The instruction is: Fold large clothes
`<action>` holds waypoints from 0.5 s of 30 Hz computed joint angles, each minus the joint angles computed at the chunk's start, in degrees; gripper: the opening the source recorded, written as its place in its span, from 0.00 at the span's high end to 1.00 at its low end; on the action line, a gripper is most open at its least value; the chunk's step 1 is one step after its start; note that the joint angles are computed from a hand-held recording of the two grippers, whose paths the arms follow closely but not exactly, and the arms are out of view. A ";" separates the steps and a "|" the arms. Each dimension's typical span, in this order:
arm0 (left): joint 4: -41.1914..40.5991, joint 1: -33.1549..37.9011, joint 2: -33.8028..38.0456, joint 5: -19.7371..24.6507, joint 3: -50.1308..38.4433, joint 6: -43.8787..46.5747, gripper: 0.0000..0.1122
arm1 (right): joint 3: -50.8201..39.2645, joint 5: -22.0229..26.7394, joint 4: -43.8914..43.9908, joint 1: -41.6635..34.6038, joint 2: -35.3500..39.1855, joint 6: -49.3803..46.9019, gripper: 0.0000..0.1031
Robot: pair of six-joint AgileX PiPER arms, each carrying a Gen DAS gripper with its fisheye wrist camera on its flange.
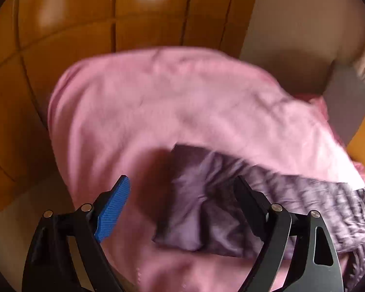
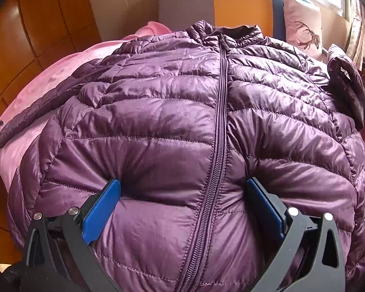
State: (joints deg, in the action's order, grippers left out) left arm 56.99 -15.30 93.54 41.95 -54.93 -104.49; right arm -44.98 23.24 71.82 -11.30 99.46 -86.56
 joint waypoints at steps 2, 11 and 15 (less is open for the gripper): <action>1.81 -4.08 -2.04 1.32 -0.64 -2.59 0.24 | 0.52 1.23 -1.40 -0.91 -1.23 1.05 0.03; -1.43 -19.38 11.35 -13.58 -18.86 9.29 0.23 | -7.30 12.32 -3.52 -24.86 -2.83 11.26 0.23; -13.52 -25.60 23.49 -16.75 -34.54 27.11 0.23 | -22.72 23.19 -7.37 -36.43 8.87 26.44 0.31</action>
